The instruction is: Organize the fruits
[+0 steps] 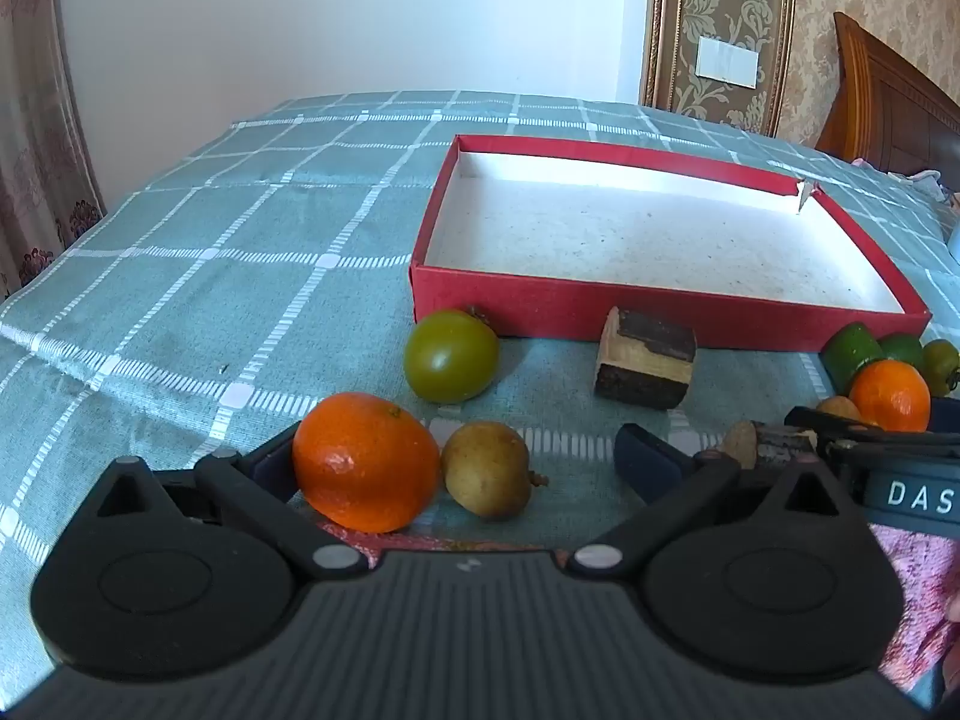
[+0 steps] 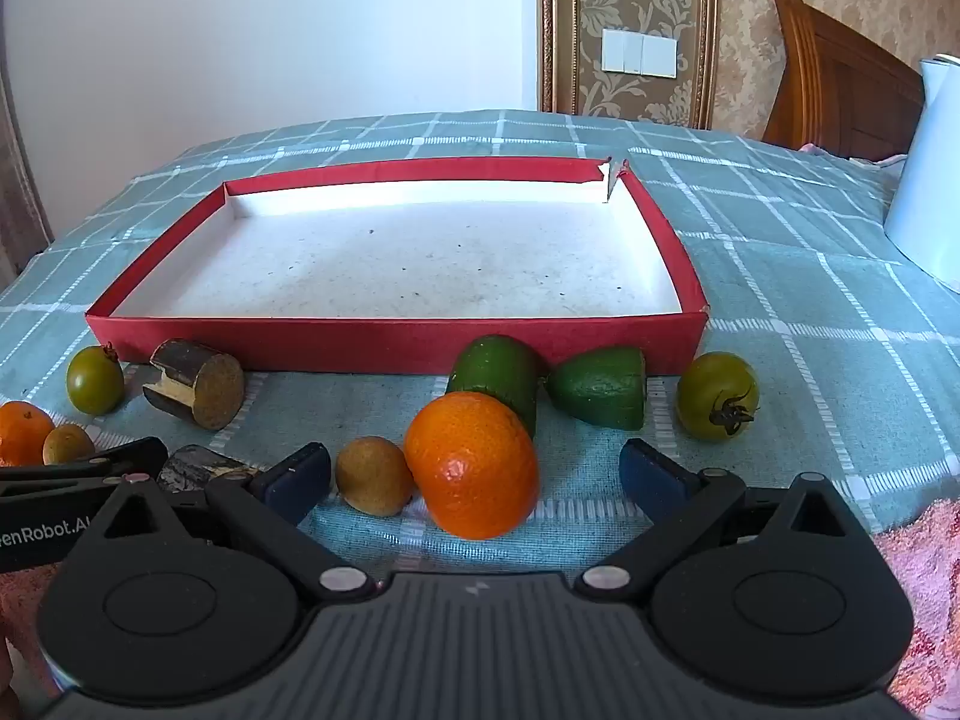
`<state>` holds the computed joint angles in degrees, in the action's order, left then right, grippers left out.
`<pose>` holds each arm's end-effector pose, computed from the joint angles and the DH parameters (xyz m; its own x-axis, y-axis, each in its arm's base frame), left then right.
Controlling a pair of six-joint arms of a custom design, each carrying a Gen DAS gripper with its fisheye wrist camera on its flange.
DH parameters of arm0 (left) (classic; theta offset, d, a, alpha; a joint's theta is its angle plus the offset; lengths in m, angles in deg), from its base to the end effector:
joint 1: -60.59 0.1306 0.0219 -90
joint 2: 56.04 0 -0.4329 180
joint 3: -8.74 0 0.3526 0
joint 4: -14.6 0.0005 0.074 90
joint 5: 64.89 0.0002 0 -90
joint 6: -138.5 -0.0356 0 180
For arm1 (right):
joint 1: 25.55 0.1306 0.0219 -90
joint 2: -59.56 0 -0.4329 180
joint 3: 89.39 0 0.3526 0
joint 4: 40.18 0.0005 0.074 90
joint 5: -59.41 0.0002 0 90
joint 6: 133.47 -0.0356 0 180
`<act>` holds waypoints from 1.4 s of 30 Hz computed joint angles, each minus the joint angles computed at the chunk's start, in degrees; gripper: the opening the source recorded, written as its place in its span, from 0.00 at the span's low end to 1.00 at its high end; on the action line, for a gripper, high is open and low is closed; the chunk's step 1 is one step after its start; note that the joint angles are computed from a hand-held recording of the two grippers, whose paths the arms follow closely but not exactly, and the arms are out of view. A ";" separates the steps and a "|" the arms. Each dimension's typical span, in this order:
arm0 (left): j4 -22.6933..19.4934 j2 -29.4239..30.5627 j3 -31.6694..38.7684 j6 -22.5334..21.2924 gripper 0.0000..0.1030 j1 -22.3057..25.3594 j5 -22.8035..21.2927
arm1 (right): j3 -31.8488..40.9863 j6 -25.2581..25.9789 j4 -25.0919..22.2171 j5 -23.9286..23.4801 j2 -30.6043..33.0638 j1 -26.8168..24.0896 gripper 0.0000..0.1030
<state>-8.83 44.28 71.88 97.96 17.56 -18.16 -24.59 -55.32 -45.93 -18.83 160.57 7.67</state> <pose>0.3301 -0.2754 0.2563 -0.6047 -0.1925 -0.7728 -0.3209 0.9470 0.0152 0.3973 0.2509 0.2743 -0.6315 -0.1733 -0.7557 -0.2860 0.9580 0.0193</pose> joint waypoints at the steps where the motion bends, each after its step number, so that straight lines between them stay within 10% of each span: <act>1: 0.04 0.01 0.01 0.00 1.00 -0.01 0.01 | -0.03 -0.29 0.12 -0.27 0.01 -0.02 1.00; 42: 0.18 -0.21 -0.22 0.90 1.00 -0.53 -0.75 | 0.25 -0.05 -0.29 0.80 0.17 0.42 1.00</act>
